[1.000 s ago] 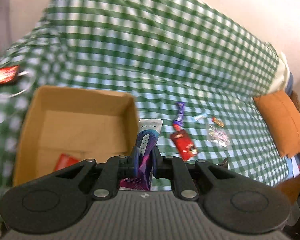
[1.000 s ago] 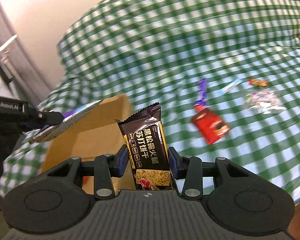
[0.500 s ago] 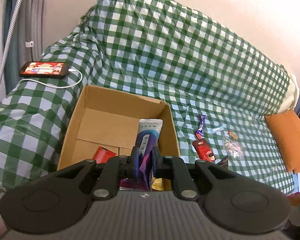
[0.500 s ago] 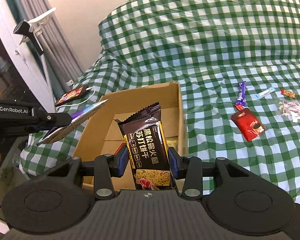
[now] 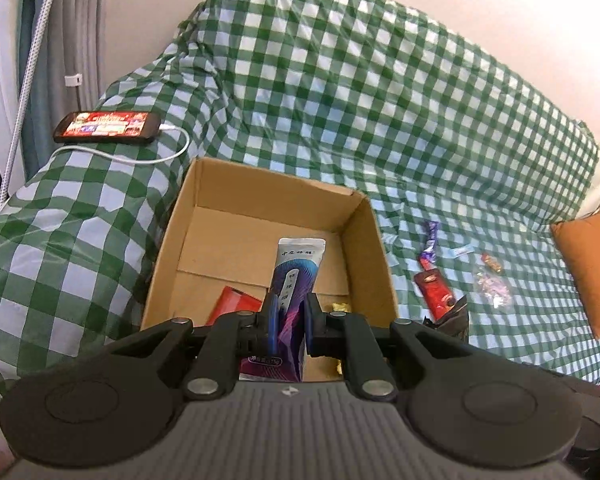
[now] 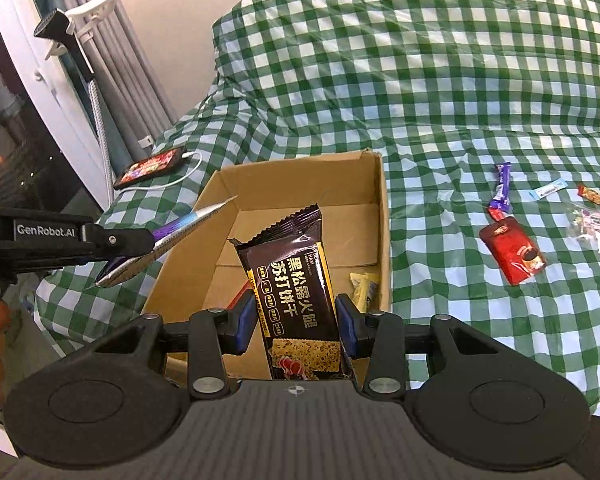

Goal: Organize snacks
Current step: 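Carry the purple tube with the left tool while the right tool carries the biscuit pack into the box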

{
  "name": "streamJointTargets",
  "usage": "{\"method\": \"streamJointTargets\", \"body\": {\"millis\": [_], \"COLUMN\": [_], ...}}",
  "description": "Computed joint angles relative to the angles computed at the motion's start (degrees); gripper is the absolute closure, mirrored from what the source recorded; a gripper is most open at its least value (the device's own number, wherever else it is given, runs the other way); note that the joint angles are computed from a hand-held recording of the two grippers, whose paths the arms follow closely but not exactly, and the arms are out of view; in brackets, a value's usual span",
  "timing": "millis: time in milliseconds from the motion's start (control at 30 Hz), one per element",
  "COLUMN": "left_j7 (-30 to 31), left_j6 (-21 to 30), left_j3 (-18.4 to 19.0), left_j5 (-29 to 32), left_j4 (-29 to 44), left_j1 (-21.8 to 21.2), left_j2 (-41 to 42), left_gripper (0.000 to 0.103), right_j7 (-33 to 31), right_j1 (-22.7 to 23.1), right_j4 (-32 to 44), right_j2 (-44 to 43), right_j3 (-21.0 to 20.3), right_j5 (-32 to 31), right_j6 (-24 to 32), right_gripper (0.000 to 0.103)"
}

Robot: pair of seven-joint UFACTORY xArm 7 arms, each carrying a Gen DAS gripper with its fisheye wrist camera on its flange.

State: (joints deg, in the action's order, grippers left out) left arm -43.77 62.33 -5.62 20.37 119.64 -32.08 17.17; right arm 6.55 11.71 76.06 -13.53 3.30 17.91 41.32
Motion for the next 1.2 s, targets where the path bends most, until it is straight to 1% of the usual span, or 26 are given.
{"method": "streamJointTargets", "body": {"millis": [267,500,733,867,1000,1200], "left_j7": [1.58,3.56,5.18,5.92,6.77,8.83], "left_j6": [0.97,2.11,4.04,5.59,8.15,13.88], "left_j3": [0.57,1.37,2.57,3.33,4.44,6.49], "left_j5": [-2.31,-4.40,-5.24,-5.76,-5.94,-6.66], "left_j4": [1.12,3.98,8.66,12.36,17.67,29.39], "left_j1": [1.70,2.33,2.12,1.97,1.62,0.94], "left_j2": [2.70,6.40,10.64,13.53,17.40,24.96], "left_gripper": [0.089,0.089,0.089,0.089,0.089,0.089], "right_j7": [-0.18,0.43,1.59,2.10,3.07,3.79], "right_j1": [0.32,0.06,0.05,0.13,0.43,0.59], "right_j4": [4.62,8.93,12.10,13.40,15.21,17.41], "right_j2": [5.96,11.66,16.28,18.39,20.70,23.31], "right_j3": [0.83,1.79,2.64,2.94,3.19,3.29], "right_j5": [-0.06,-0.80,-1.95,-2.80,-4.24,-5.67], "right_j6": [1.87,3.32,3.69,3.71,3.70,3.92], "right_gripper": [0.059,0.059,0.059,0.059,0.058,0.058]}}
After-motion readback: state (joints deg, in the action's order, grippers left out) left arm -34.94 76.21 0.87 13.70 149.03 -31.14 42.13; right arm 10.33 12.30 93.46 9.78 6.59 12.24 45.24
